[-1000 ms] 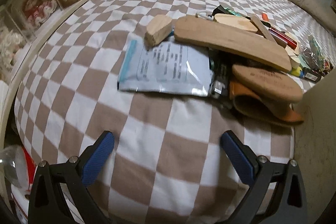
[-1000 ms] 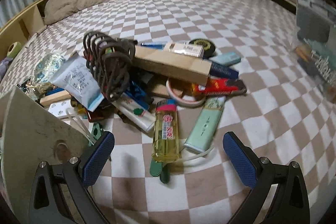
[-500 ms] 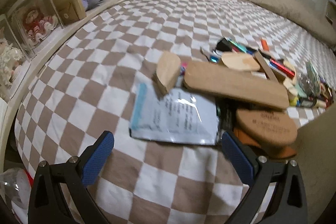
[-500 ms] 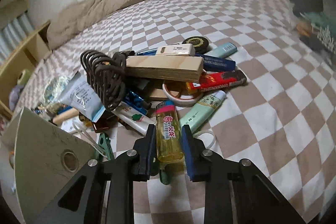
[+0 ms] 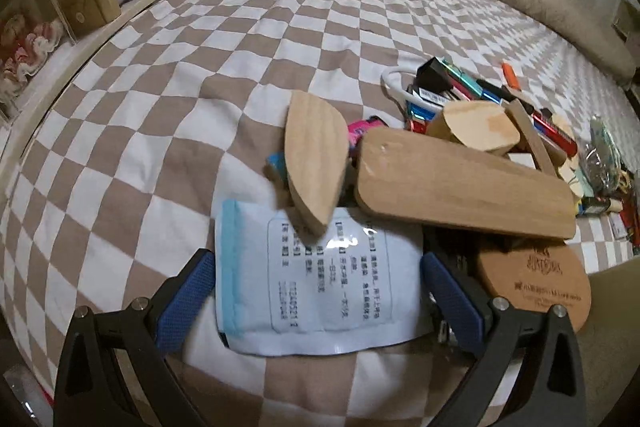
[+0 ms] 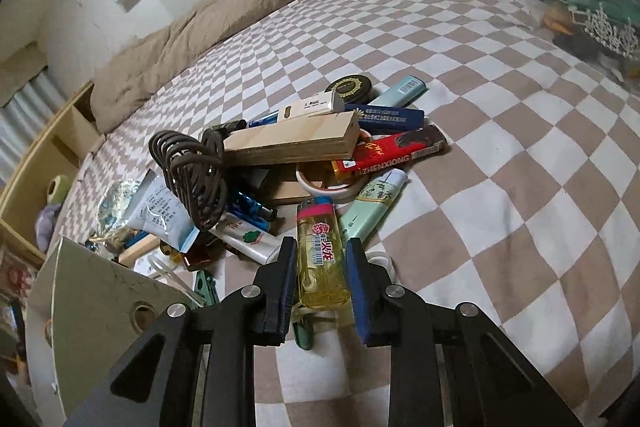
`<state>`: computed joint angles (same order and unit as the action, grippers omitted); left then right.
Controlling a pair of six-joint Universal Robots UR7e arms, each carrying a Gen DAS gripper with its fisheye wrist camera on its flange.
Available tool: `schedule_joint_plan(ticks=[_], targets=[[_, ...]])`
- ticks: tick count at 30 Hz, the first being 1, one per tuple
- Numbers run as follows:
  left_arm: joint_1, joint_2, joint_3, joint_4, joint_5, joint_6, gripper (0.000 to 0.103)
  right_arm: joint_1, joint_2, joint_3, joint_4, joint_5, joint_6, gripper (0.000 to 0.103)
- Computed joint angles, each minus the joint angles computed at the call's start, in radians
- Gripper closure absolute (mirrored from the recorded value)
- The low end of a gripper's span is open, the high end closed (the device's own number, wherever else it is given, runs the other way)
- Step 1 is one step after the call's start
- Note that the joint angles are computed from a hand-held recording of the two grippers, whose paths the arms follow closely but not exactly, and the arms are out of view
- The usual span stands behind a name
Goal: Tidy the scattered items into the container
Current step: 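Grasp and lift the blue-white packet with the left tool while the right tool holds the yellow lighter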
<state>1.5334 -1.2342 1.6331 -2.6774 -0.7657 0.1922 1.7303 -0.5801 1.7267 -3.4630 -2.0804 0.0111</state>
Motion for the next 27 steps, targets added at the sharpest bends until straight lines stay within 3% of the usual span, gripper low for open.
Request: schedule_joint_plan(ticks=[6,12,21,27], targets=[[0.002,-0.021,0.034,-0.076,0.006,-0.013,0.022,-0.019,-0.023,0.042,-0.051,0.011,0.069,0.078],[-0.002,-0.053,0.099,-0.153,0.045,0.017,0.024,-0.047,-0.049,0.090,-0.100,0.065,0.152,0.078],[-0.022,-0.117,0.226,-0.241,0.072,0.047,0.024,-0.064,-0.070,0.151,-0.204,0.130,0.188,0.078],[-0.055,-0.200,0.298,-0.134,-0.018,-0.031,0.025,-0.065,-0.076,0.157,-0.193,0.158,0.189,0.078]])
